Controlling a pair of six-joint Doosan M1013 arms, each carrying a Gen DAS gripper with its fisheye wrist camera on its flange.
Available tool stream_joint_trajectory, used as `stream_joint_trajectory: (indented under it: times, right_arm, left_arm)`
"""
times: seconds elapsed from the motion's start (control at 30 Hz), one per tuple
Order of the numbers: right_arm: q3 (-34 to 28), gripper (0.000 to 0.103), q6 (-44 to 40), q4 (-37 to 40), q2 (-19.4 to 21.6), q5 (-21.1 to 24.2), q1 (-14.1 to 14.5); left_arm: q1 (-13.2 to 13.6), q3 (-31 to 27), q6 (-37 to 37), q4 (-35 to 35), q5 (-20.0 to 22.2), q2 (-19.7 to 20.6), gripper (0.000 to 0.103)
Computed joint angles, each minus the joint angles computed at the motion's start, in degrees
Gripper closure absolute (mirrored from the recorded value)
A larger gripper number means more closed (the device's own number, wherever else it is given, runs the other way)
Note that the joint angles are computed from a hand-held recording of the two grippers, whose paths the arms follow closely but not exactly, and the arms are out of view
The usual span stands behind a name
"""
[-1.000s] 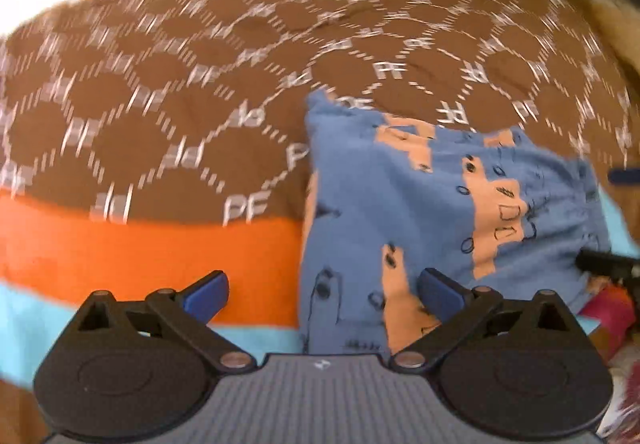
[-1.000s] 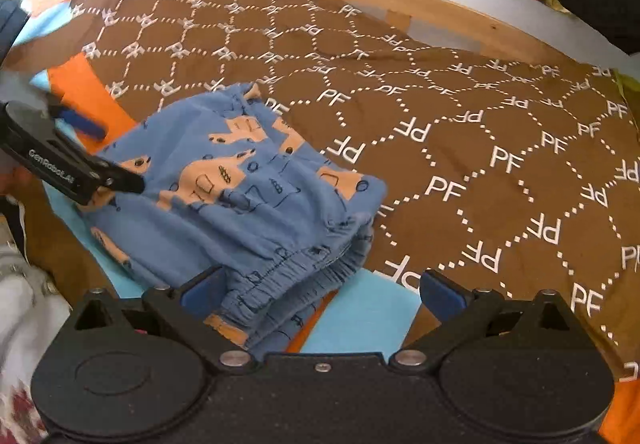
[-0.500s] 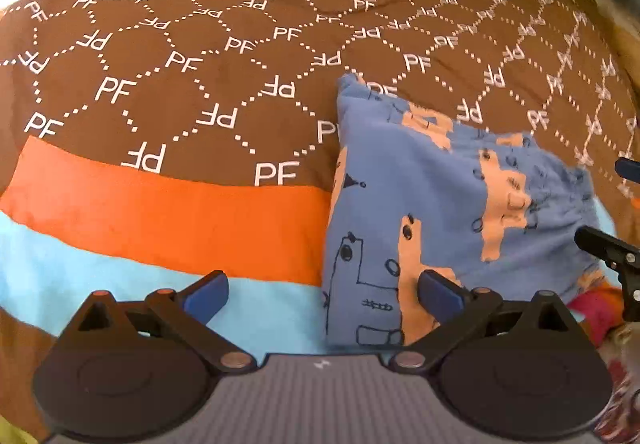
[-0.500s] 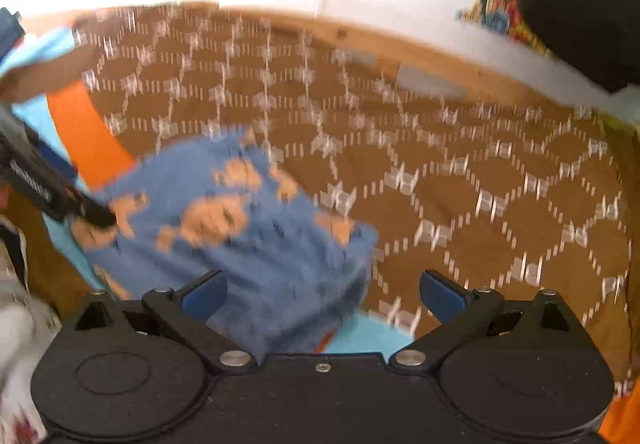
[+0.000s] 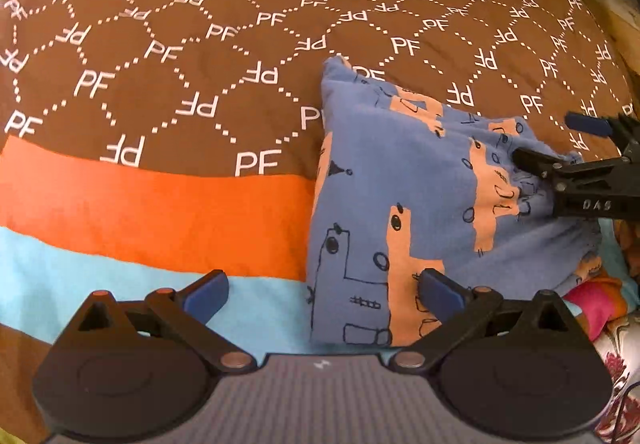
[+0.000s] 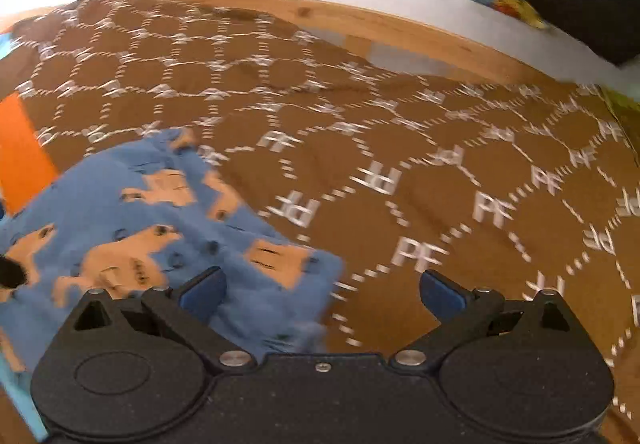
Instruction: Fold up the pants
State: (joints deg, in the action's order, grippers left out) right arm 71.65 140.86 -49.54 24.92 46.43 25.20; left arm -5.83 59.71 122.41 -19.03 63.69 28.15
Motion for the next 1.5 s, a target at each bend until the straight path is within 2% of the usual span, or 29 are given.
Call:
stream_joint_trajectory:
  times: [0.1,0.2,0.27,0.43,0.53,0.6,0.63,0.77,0.93,1.1,1.23,1.3,1.33,1.5]
  right_arm:
    - [1.64,0.001,5.29,0.82,-1.23,-2.13,-0.96]
    - [3.32,0.001,11.21,-2.44,-2.59,-2.9,-0.74]
    - [3.52,0.001,11.76,-2.56,-3.2,-3.77,-0.55]
    - [4.08,0.001,1.84,5.28,-4.96,-6.27,0.17]
    - [2.41,0.001,-11.22,14.22,-4.47,-2.35,0.64]
    - [-0.48,0.001,-22.92,22.34,-2.79,2.99,0.45]
    - [-1.05,0.001,-24.59,22.93,-2.28,4.35,0.59]
    - [-1.2,0.001,-24.47,24.36,-2.38,4.31,0.43]
    - [0.14,0.001,-19.11,19.11,-3.64,0.38,0.48]
    - [1.69,0.001,-8.86,11.95,-4.05,-0.6,0.76]
    - [2.48,0.001,0.05,7.43,-4.03,0.92,0.72]
    - [2.27,0.001,1.49,6.9,-3.63,2.84,0.49]
    - [2.27,0.001,1.5,7.39,-3.47,3.16,0.29]
    - [4.45,0.001,5.91,6.62,-4.71,-1.42,-0.29]
  left_arm:
    - [-0.05,0.19,0.5,-0.1,-0.39,0.01,0.0]
    - [0.1,0.1,0.27,-0.47,-0.28,0.11,0.0]
    - [0.14,0.35,0.16,-0.66,-0.59,-0.01,0.0]
    - [0.1,1.37,-0.03,-0.8,-2.11,-0.51,0.0]
    - [0.2,2.14,0.21,-1.36,-3.15,-0.87,0.0]
    - [0.24,2.78,0.25,-1.7,-3.98,-1.18,0.0]
    - [0.26,3.06,0.29,-1.8,-4.28,-1.32,0.0]
    - [0.41,3.47,0.33,-2.24,-4.64,-1.62,0.0]
    - [1.37,1.49,-0.77,-5.15,-0.87,-0.92,0.0]
    - [1.78,2.04,0.94,-8.74,-1.85,-1.32,0.0]
    - [0.8,2.08,0.97,-4.74,-2.22,-1.14,0.0]
    - [0.28,2.13,0.09,-1.4,-2.32,-0.93,0.0]
    - [0.56,2.55,0.67,-2.61,-2.77,-1.03,0.0]
    - [0.92,1.86,0.85,-3.36,-1.48,-0.71,0.0]
